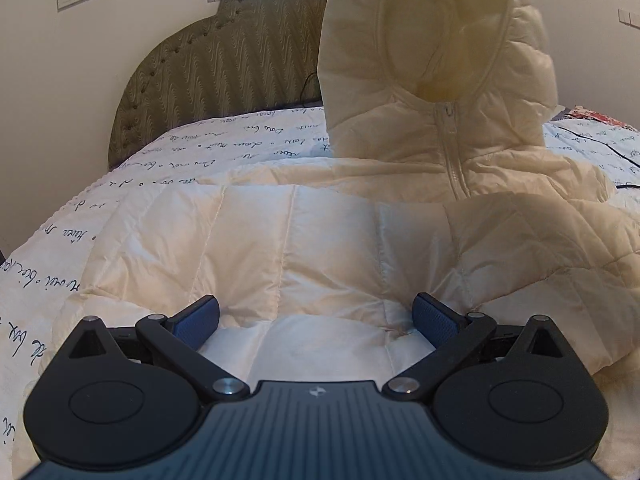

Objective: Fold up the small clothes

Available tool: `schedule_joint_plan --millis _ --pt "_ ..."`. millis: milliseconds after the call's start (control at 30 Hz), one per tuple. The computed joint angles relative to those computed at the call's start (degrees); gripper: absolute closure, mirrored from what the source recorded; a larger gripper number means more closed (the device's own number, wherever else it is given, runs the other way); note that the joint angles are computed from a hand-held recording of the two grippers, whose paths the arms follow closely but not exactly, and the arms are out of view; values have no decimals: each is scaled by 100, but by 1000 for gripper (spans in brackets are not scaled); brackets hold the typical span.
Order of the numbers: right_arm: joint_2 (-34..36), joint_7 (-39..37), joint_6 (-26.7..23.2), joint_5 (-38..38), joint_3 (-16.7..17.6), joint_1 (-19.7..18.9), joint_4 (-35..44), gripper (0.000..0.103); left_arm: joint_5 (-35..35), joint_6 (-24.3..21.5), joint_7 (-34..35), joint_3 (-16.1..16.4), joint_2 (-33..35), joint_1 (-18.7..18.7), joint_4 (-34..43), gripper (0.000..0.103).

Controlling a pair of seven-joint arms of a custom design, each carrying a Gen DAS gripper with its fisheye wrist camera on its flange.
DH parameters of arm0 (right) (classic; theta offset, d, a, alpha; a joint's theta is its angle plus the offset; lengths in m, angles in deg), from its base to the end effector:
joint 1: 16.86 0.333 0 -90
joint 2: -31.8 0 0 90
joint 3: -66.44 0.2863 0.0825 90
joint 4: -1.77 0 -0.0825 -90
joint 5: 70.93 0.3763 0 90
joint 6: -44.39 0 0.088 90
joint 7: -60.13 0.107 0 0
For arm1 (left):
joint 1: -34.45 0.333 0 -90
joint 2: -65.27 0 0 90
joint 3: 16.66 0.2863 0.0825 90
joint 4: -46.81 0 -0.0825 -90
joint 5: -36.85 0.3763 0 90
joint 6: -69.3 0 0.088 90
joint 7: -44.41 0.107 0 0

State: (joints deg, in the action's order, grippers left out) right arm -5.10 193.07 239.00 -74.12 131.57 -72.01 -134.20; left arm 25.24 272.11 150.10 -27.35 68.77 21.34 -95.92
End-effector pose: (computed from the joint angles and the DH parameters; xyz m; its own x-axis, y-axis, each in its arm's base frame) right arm 0.4741 0.1818 0.5400 -0.0610 -0.9925 -0.1058 -0.2029 0.1161 -0.9723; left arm 0.4797 -0.1841 0.3602 -0.3859 -0.9167 -0.1039 -0.4810 0.2960 -0.8252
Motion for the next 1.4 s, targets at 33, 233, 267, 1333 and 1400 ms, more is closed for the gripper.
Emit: schedule_joint_plan --millis 33,233,267,1333,1400 --pt "-112 -28 23 -1 -307 412 -225 99 -192 34 128 14 -9 -51 4 0" --pt "-636 -260 -66 134 -1498 2236 -1211 99 -2821 142 2009 7 -299 -431 264 0" --pt "-808 -239 -95 194 -1592 2474 -1375 99 -2885 15 2026 -20 -431 -346 241 0" --pt "418 1226 -1694 -1131 -814 3054 -1567 37 -2190 -731 1461 -1894 -2263 1860 -896 0" --pt "291 1195 -1893 -1251 -1093 3498 -1664 39 -2142 -862 1334 -2247 -2231 2154 -746 0"
